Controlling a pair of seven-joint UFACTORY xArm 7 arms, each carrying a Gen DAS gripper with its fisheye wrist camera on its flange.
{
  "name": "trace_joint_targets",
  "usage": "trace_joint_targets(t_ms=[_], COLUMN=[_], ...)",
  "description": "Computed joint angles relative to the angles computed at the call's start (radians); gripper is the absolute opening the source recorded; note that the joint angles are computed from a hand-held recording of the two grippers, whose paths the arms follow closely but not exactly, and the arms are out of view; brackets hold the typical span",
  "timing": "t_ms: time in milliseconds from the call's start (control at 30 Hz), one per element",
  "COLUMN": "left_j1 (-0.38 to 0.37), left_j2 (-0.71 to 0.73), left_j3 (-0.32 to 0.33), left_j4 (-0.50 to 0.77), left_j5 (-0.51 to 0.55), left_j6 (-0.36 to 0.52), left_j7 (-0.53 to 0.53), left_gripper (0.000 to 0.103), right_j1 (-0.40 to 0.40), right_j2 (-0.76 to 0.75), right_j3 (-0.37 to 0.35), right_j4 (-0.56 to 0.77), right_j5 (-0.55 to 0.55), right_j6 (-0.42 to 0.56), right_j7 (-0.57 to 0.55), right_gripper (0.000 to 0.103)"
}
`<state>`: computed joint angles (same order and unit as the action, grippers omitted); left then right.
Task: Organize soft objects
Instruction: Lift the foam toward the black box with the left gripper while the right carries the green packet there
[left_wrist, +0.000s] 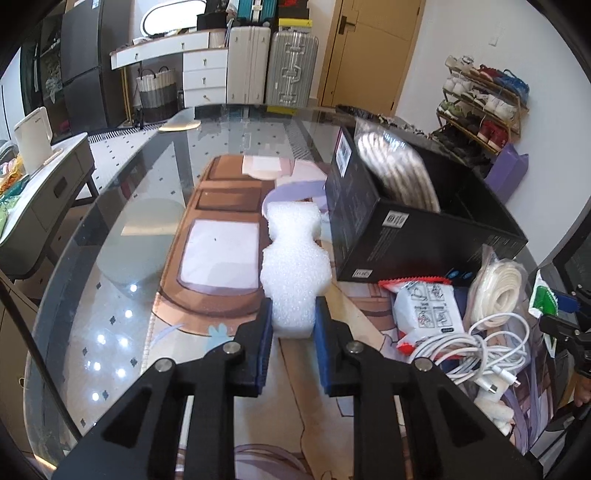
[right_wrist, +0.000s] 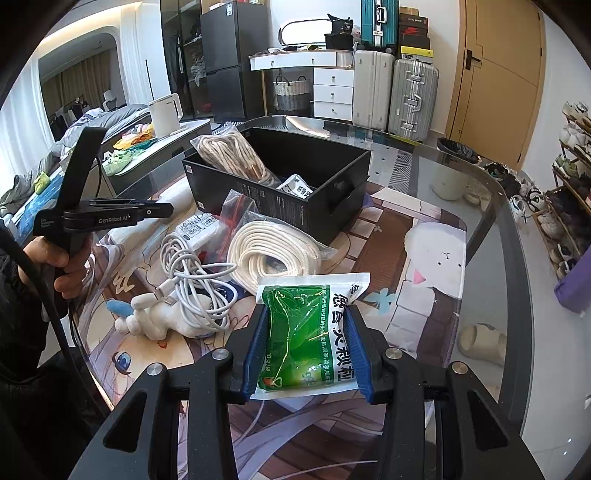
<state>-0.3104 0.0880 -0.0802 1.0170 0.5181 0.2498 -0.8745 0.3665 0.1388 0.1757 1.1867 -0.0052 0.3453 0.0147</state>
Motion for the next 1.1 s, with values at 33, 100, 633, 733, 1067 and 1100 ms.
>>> trace_joint_targets(t_ms=[33, 100, 633, 733, 1067, 1100], left_j1=[-0.001, -0.001, 0.074, 0.086, 0.099, 0.097], left_j2=[-0.006, -0.015, -0.111, -0.120, -0.120, -0.117], left_j3=[0.003, 0.005, -0.037, -0.050, -0.074, -0.074], left_j4=[-0.003, -0.007, -0.033, -0.033, -0.010, -0.007], left_j5=[0.010, 0.031, 0.323, 0.331, 0.367, 0.361], left_j6=[-0.006, -0.014, -0.087, -0.093, -0.109, -0.112], left_j7=[-0.010, -0.033, -0.272, -0.265, -0.282, -0.276], left_gripper=[0.019, 0.019, 0.019, 0.019, 0.019, 0.019], right_j1=[0.001, 0.002, 0.002, 0.005, -0.013, -0.008], right_j2=[-0.001, -0.002, -0.040, -0.046, -0.003, 0.005], right_j3=[0.000, -0.001, -0.005, -0.012, 0.029, 0.025], right_j4=[0.000, -0.002, -0.033, -0.042, 0.005, 0.015], right_j5=[0.000, -0.004, -0.025, -0.047, 0.064, 0.059], right_j6=[0.001, -0.003, -0.113, -0.155, -0.257, -0.256], right_j7=[0.001, 0.003, 0.056, 0.096, 0.059, 0.061], right_gripper=[0.042, 0.042, 0.042, 0.042, 0.042, 0.042])
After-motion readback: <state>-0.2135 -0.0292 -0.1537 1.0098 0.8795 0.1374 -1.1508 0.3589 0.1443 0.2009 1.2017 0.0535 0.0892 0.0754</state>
